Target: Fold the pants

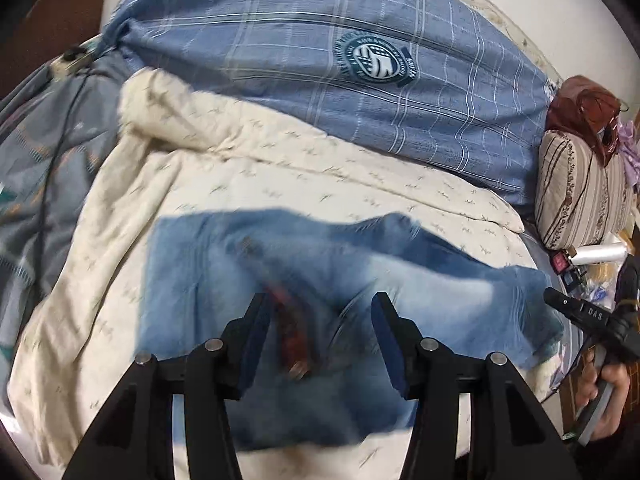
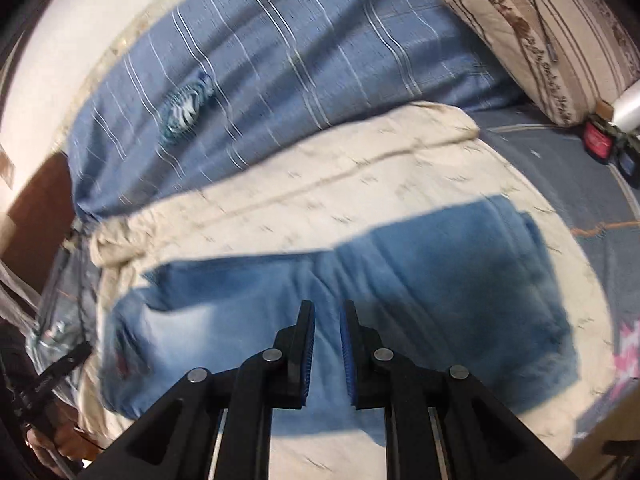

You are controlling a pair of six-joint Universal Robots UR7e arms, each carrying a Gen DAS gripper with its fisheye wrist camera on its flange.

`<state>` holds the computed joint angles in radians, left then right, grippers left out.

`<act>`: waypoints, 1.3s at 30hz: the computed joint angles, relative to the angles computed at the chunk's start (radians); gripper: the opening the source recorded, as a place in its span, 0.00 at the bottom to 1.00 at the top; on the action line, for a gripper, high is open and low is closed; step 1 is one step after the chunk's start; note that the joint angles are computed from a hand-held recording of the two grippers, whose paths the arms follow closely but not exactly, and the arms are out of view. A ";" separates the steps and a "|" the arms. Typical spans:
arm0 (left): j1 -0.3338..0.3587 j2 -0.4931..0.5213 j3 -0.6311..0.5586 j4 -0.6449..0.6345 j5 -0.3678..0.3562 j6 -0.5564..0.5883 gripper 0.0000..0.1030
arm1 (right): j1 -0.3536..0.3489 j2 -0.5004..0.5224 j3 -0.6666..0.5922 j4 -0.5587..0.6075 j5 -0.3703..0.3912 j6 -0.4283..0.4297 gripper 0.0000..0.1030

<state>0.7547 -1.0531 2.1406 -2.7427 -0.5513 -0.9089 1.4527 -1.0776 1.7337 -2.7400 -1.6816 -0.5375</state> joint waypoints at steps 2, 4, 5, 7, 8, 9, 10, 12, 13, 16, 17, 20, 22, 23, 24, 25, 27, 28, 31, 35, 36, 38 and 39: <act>0.023 0.049 -0.067 0.019 -0.006 0.047 0.52 | -0.003 0.017 0.015 -0.051 0.039 0.008 0.15; 0.059 0.101 -0.158 0.091 -0.036 0.070 0.52 | -0.017 0.031 0.043 -0.106 0.083 0.012 0.15; 0.072 0.120 -0.186 0.089 -0.053 0.094 0.51 | -0.031 0.040 0.055 -0.128 0.115 0.012 0.15; 0.099 0.167 -0.259 0.113 -0.082 0.141 0.51 | -0.044 0.059 0.061 -0.146 0.126 0.003 0.15; 0.108 0.182 -0.282 0.130 -0.085 0.147 0.51 | -0.044 0.068 0.052 -0.146 0.104 -0.001 0.15; 0.119 0.203 -0.314 0.145 -0.099 0.159 0.51 | -0.044 0.074 0.040 -0.137 0.085 -0.002 0.15; 0.132 0.219 -0.339 0.156 -0.117 0.175 0.51 | -0.047 0.075 0.031 -0.122 0.090 -0.004 0.15; 0.162 0.253 -0.415 0.273 -0.163 0.159 0.49 | -0.053 0.086 0.005 -0.096 0.074 0.008 0.15; 0.173 0.266 -0.443 0.321 -0.171 0.139 0.39 | -0.057 0.090 -0.002 -0.091 0.059 0.015 0.15; 0.194 0.297 -0.491 0.365 -0.193 0.146 0.22 | -0.082 0.093 -0.044 -0.007 0.050 0.064 0.15; 0.197 0.305 -0.507 0.390 -0.194 0.142 0.20 | -0.094 0.091 -0.057 0.023 0.062 0.083 0.15; 0.199 0.324 -0.541 0.442 -0.179 0.134 0.13 | -0.126 0.076 -0.075 0.072 0.113 0.120 0.15; 0.202 0.333 -0.564 0.452 -0.167 0.137 0.11 | -0.126 0.073 -0.075 0.052 0.080 0.104 0.15; 0.206 0.336 -0.575 0.448 -0.165 0.140 0.11 | -0.128 0.072 -0.077 0.061 0.081 0.101 0.15; 0.214 0.339 -0.588 0.445 -0.170 0.139 0.11 | -0.133 0.071 -0.084 0.085 0.089 0.100 0.15; 0.221 0.340 -0.598 0.441 -0.178 0.132 0.11 | -0.136 0.071 -0.089 0.101 0.094 0.096 0.15; 0.237 0.345 -0.619 0.429 -0.193 0.112 0.11 | -0.143 0.069 -0.097 0.123 0.103 0.087 0.15; 0.243 0.350 -0.626 0.414 -0.199 0.107 0.12 | -0.146 0.067 -0.100 0.134 0.109 0.086 0.15; 0.252 0.364 -0.630 0.408 -0.202 0.126 0.13 | -0.160 0.053 -0.109 0.164 0.137 0.102 0.15; 0.229 0.322 -0.524 0.250 -0.189 0.198 0.14 | -0.170 0.031 -0.083 0.017 0.190 0.110 0.15; 0.216 0.303 -0.484 0.187 -0.178 0.222 0.14 | -0.168 0.032 -0.080 -0.026 0.190 0.107 0.17; 0.187 0.273 -0.412 0.085 -0.130 0.257 0.14 | -0.160 0.045 -0.086 -0.091 0.202 0.103 0.17; 0.173 0.253 -0.376 0.039 -0.117 0.274 0.14 | -0.156 0.054 -0.094 -0.104 0.208 0.098 0.17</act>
